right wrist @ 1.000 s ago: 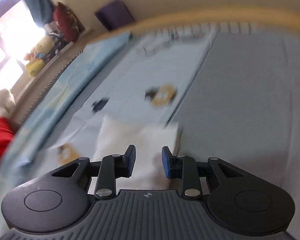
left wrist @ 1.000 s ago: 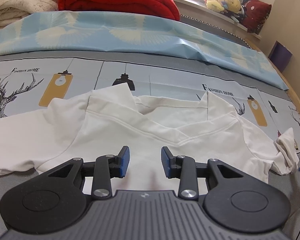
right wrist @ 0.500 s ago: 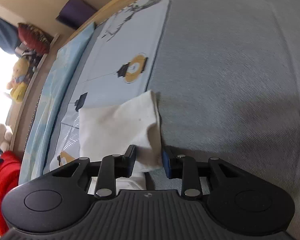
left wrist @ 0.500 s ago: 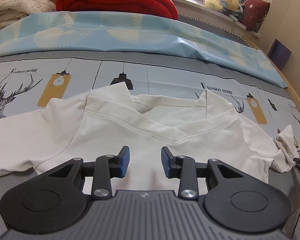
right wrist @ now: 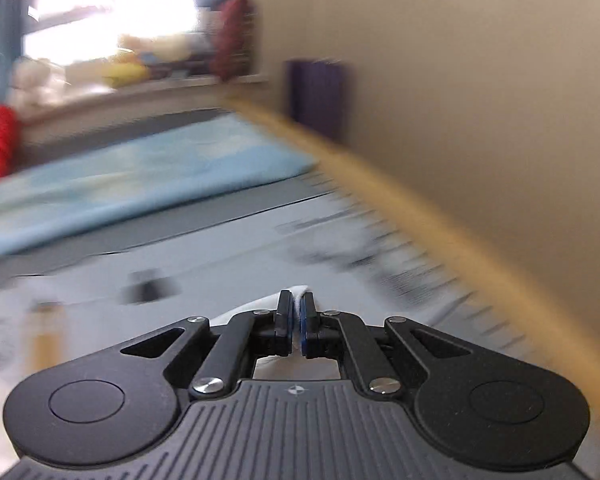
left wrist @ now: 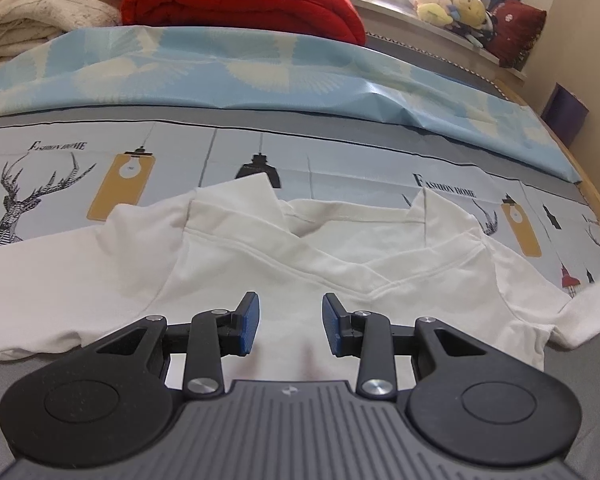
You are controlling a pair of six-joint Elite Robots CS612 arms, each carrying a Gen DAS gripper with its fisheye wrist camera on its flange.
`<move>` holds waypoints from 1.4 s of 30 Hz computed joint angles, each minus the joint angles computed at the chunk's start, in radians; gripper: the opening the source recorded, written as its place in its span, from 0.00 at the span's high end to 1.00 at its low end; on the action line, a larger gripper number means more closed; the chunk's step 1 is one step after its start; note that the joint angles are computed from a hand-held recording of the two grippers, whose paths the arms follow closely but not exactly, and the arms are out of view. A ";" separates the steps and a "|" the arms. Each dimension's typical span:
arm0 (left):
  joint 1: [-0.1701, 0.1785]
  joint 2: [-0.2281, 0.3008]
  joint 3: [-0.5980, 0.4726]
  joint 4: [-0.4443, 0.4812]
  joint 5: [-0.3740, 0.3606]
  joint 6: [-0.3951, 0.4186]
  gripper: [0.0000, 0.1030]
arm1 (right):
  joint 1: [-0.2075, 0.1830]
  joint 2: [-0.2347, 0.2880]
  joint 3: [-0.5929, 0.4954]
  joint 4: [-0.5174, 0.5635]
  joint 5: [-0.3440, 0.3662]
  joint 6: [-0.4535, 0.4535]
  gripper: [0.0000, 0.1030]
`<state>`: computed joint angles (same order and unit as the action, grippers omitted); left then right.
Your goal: Fold small clothes
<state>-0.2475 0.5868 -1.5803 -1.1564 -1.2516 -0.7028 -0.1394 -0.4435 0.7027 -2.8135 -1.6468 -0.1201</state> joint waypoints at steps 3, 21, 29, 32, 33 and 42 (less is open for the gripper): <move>0.004 -0.002 0.001 0.003 -0.003 -0.004 0.63 | -0.001 0.066 -0.123 0.051 -0.204 0.021 0.99; 0.012 0.000 -0.031 0.003 0.005 -0.013 0.63 | -0.041 -0.081 0.296 0.088 0.074 0.796 0.78; 0.030 -0.001 -0.052 0.022 0.024 -0.046 0.63 | 0.004 -0.069 0.266 -0.041 -0.115 0.565 0.98; 0.040 -0.001 -0.068 0.032 0.029 -0.063 0.63 | 0.045 -0.085 0.291 -0.232 -0.113 0.309 0.98; 0.043 -0.002 -0.073 0.038 0.032 -0.068 0.63 | 0.056 -0.096 0.306 -0.286 -0.078 0.246 0.98; 0.069 0.000 -0.128 0.098 0.087 -0.113 0.63 | 0.192 -0.249 0.533 -0.519 0.505 0.049 0.98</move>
